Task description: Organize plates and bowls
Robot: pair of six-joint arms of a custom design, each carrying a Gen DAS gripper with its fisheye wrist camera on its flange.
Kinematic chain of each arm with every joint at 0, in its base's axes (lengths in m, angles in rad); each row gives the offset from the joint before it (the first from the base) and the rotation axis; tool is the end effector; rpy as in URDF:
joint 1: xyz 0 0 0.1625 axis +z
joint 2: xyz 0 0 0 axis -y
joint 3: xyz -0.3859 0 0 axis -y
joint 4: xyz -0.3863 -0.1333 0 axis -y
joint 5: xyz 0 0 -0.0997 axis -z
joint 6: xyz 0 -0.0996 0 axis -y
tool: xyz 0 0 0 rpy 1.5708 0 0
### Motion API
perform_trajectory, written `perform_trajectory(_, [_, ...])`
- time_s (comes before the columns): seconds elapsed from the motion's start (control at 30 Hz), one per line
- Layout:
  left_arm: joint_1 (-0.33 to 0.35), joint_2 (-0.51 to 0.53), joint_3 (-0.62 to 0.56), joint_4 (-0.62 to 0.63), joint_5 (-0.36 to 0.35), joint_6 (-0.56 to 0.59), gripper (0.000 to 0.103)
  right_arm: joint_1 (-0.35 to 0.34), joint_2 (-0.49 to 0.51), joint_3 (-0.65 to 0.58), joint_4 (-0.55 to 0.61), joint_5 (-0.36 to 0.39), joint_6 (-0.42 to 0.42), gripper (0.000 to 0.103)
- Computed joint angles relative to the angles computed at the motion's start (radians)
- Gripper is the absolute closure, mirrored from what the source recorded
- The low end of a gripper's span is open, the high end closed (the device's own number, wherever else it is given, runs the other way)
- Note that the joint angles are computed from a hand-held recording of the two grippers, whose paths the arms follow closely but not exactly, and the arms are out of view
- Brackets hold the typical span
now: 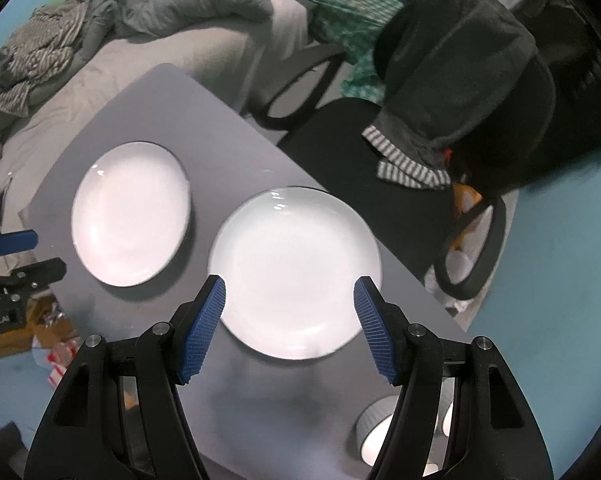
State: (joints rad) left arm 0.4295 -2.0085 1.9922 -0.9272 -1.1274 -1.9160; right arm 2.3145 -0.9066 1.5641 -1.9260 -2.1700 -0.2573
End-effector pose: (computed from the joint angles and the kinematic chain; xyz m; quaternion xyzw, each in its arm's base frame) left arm -0.1545 -0.2644 0.3870 -0.2877 0.8848 -0.1963 0.3095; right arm 0.4727 -0.3999 0.1221 0.4923 -0.8074 -0.0694 0.3178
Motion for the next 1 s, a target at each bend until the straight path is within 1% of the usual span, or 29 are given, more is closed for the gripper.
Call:
perform_trajectory(0.17, [-0.030,-0.046,0.013,0.045,-0.023,-0.076,0.042,0.012,0.027,-0.021,0.017,0.044,-0.009,0.037])
perform_trajectory(0.27, [-0.047,-0.076,0.017,0.078,-0.031,-0.121,0.040,0.017,0.050,-0.034,0.022,0.053,-0.018,0.037])
perform_trajectory(0.4, [-0.052,-0.107,0.019,0.111,-0.037,-0.174,0.040,0.023,0.074,-0.058,0.038,0.072,-0.026,0.037])
perform_trajectory(0.5, [-0.047,-0.131,0.021,0.130,-0.038,-0.200,0.040,0.021,0.098,-0.079,0.042,0.101,-0.032,0.037])
perform_trajectory(0.73, [-0.007,-0.181,0.029,0.152,-0.019,-0.225,0.039,0.008,0.162,-0.115,0.037,0.141,-0.054,0.037])
perform_trajectory(0.87, [0.019,-0.221,0.050,0.151,0.000,-0.231,0.039,-0.003,0.208,-0.161,0.077,0.180,-0.046,0.037])
perform_trajectory(1.0, [0.052,-0.247,0.077,0.149,0.027,-0.228,0.039,-0.013,0.253,-0.190,0.072,0.193,-0.057,0.037])
